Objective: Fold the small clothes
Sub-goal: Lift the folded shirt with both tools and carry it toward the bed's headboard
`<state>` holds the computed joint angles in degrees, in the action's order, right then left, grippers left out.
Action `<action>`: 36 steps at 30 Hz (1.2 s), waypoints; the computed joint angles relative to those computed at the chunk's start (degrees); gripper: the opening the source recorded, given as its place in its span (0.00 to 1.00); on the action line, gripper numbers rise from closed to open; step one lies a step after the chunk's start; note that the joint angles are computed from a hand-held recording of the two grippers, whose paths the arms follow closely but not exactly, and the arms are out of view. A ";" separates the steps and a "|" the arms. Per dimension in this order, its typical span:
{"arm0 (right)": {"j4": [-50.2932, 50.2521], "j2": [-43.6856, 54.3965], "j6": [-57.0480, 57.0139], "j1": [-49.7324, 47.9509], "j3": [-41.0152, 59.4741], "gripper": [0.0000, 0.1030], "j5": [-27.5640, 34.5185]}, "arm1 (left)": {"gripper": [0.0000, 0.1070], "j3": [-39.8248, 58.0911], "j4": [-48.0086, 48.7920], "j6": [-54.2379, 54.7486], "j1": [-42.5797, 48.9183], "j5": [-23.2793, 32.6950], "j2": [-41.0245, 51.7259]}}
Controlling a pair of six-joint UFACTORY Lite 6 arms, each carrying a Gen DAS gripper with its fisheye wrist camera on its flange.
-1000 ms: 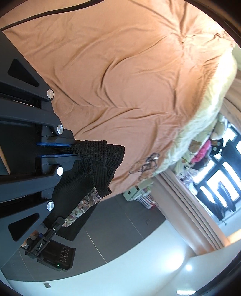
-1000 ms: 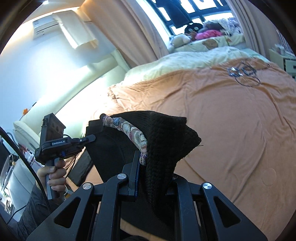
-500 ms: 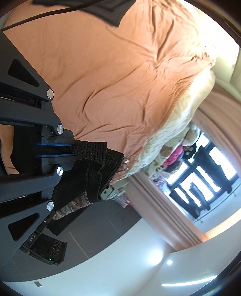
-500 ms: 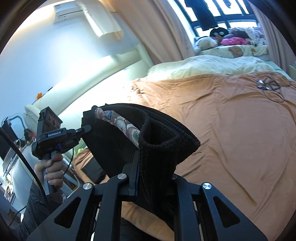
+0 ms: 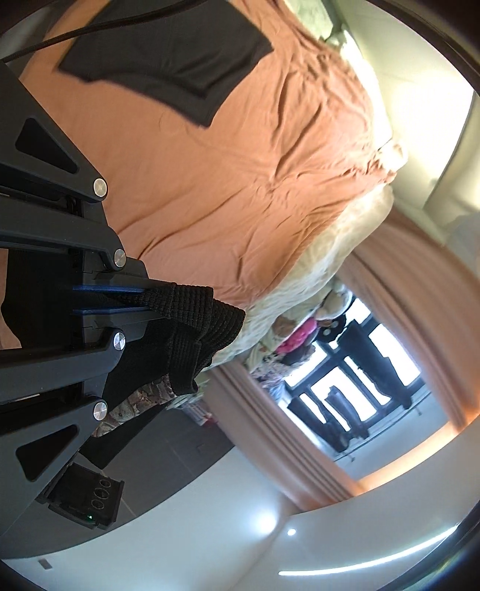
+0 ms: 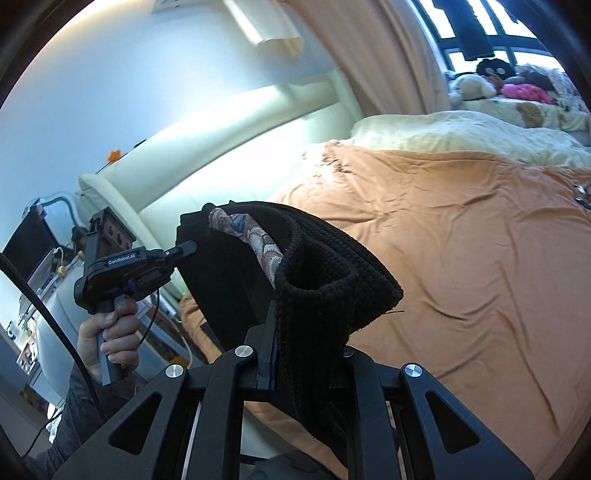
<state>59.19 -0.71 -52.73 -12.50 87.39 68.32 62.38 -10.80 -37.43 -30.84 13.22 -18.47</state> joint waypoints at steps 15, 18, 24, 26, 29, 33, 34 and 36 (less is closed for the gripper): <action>4.40 12.49 -2.99 14.62 9.05 0.09 -5.07 | 0.05 -4.25 -31.48 40.86 34.05 23.84 -16.00; 5.33 16.56 -3.02 17.31 12.91 0.09 -5.60 | 0.05 -2.02 -33.40 45.64 41.45 28.98 -16.37; 7.36 21.25 -3.75 23.13 15.06 0.09 -8.63 | 0.05 2.58 -37.59 56.80 57.14 38.61 -14.18; 7.43 23.32 -3.47 25.42 16.83 0.09 -9.62 | 0.05 3.42 -38.82 60.24 61.75 41.17 -13.20; 7.34 25.91 -3.28 27.31 19.27 0.09 -9.95 | 0.05 4.13 -41.00 65.58 69.17 44.87 -11.70; 6.23 31.51 -2.00 30.26 24.81 0.09 -10.32 | 0.05 4.55 -42.83 69.87 76.42 47.85 -9.16; 5.87 33.17 -1.81 30.70 26.37 0.09 -10.40 | 0.05 4.80 -42.44 70.32 77.35 47.84 -8.50; 5.36 36.35 -0.83 31.20 29.78 0.09 -10.19 | 0.05 5.18 -41.86 71.66 78.78 47.30 -6.93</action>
